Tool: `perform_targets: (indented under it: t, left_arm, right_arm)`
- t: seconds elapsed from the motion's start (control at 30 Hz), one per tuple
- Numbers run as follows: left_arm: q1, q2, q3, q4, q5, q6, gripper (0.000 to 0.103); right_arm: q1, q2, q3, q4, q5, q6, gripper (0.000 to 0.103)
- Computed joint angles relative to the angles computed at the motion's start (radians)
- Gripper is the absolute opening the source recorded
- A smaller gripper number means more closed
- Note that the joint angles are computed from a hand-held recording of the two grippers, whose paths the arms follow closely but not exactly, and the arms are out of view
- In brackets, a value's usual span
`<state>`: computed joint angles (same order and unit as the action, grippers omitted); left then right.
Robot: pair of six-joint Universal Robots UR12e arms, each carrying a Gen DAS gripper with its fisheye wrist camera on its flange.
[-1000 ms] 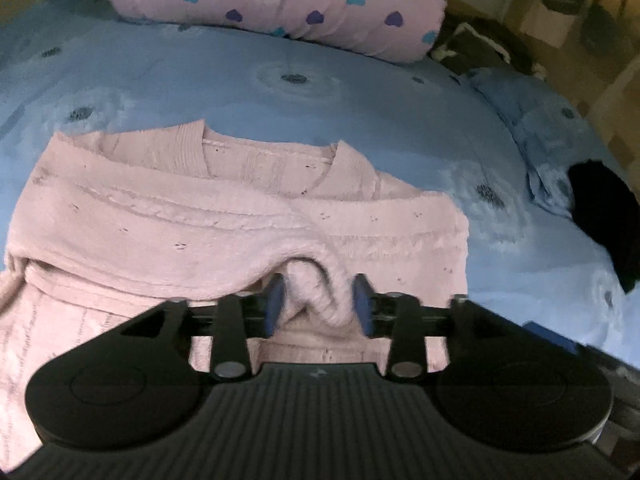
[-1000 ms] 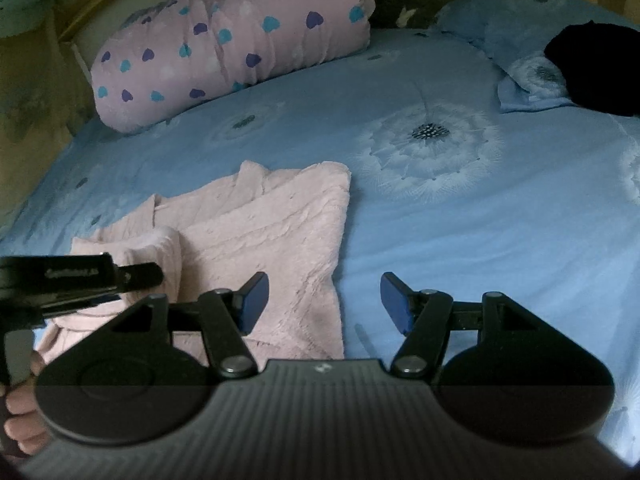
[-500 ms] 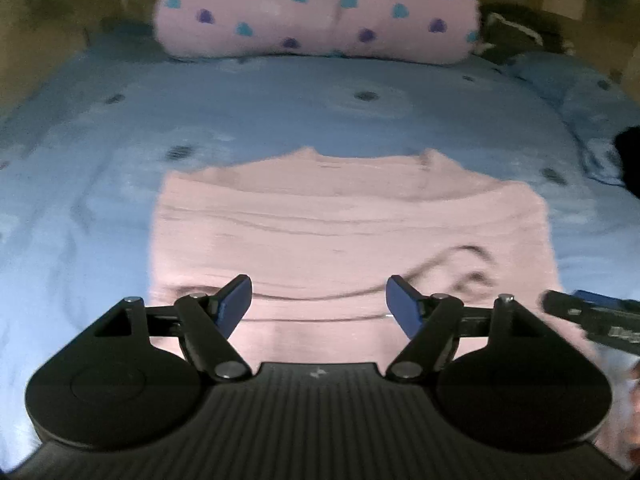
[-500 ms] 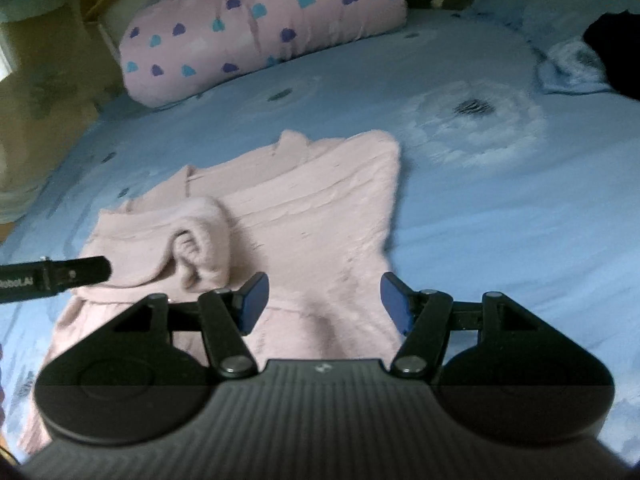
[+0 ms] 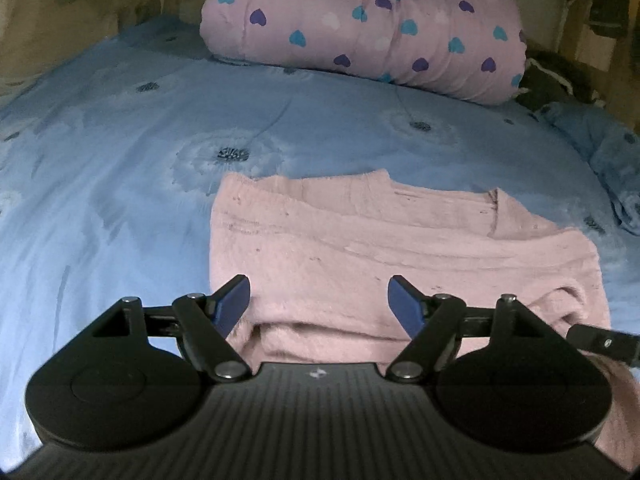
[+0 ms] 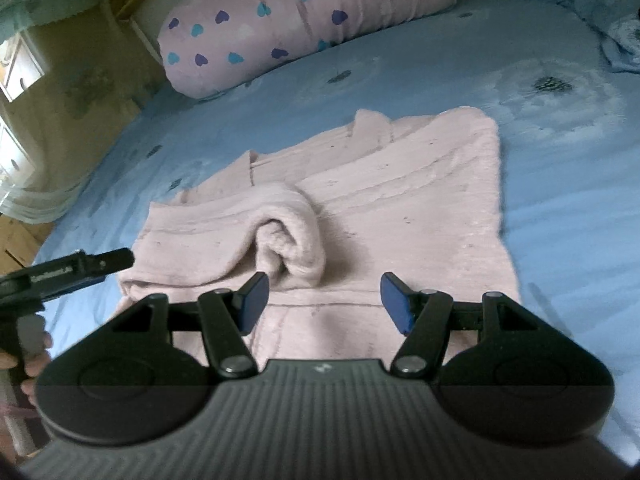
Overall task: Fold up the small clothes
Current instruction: 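Reach the right tool to the folded sleeve cuff and close on it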
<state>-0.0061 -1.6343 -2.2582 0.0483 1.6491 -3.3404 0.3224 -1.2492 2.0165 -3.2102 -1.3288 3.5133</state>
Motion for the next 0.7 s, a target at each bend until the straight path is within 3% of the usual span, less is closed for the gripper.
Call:
perform_targets:
  t: [0.37,0.7]
  left_arm:
    - [0.046,-0.025,0.02,-0.073,-0.093,-0.054,0.08]
    - [0.058,-0.019,0.023,-0.081,-0.113,-0.089,0.08]
  right_arm:
    - [0.041,0.05,-0.068,0.029,-0.049,-0.043,0.064]
    - [0.059,0.073,-0.094,0.046,-0.11,-0.153,0.064]
